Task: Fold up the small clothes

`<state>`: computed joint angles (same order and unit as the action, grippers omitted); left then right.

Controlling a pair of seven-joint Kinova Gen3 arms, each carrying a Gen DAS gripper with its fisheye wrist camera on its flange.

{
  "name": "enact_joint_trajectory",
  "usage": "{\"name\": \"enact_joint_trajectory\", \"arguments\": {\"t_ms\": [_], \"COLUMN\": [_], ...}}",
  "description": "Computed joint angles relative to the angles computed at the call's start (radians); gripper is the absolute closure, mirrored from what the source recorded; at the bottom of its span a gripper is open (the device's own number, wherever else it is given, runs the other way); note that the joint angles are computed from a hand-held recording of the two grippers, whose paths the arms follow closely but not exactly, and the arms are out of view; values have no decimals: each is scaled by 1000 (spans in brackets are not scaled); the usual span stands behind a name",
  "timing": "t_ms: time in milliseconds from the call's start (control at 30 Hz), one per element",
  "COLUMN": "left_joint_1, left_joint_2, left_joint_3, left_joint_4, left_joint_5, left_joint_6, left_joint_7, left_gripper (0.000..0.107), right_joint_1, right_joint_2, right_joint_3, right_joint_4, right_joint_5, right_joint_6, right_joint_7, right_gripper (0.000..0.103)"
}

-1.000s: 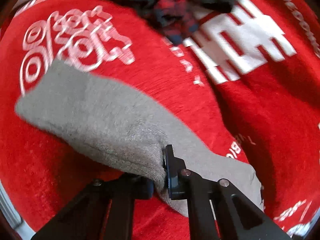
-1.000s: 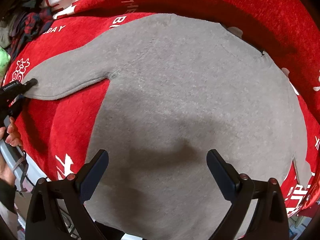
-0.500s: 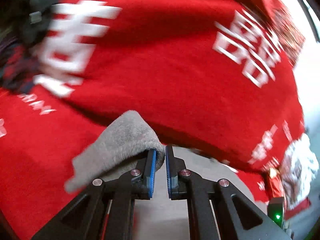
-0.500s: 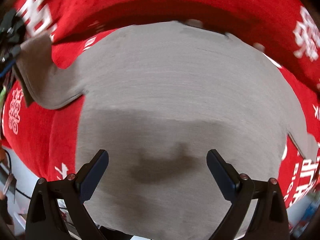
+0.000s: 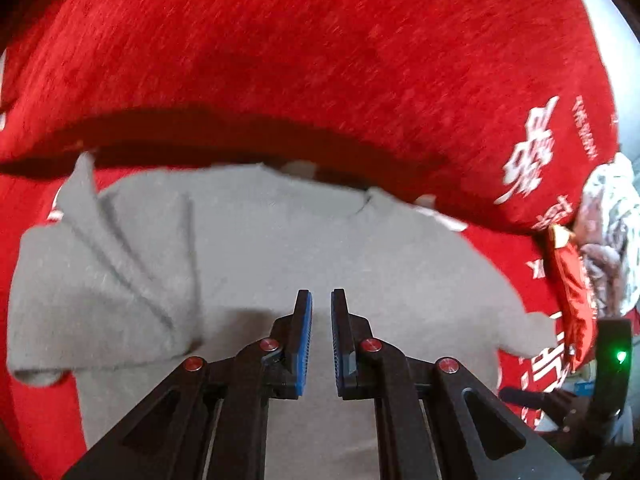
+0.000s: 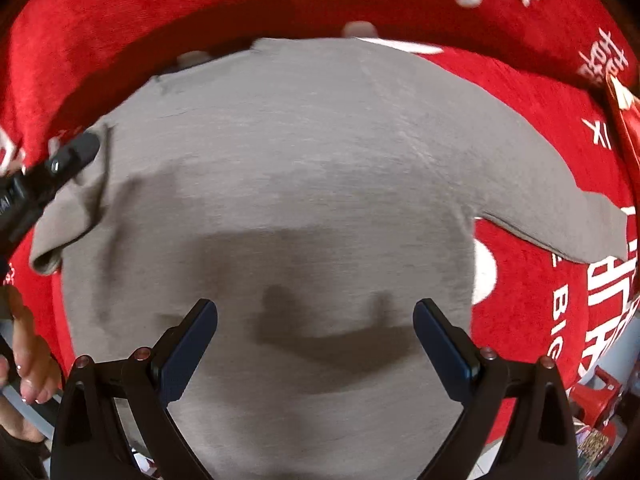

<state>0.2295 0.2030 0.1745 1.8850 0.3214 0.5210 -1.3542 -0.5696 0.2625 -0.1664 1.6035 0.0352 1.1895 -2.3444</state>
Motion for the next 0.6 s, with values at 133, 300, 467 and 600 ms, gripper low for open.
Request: {"name": "enact_joint_trajectory", "arguments": {"t_ms": [133, 300, 467, 600], "left_joint_1": [83, 2, -102, -155], "left_joint_2": [-65, -191, -251, -246], "left_joint_3": [-121, -121, -122, -133], "left_joint_4": [15, 98, 176, 231], "left_joint_5": [-141, -317, -404, -389], "left_joint_6": [86, 142, 218, 217], "left_joint_7": [153, 308, 336, 315], "left_gripper": [48, 27, 27, 27], "right_joint_1": [6, -31, -102, -184], "right_joint_2": [23, 93, 231, 383], "right_joint_3": [-6, -25, -33, -20], "right_joint_4": [-23, -146, -365, -550], "right_joint_5": [-14, -12, -2, -17], "right_joint_6": [-21, -90, -130, -163], "right_joint_7": [37, 120, 243, 340], "right_gripper": [4, 4, 5, 14]}}
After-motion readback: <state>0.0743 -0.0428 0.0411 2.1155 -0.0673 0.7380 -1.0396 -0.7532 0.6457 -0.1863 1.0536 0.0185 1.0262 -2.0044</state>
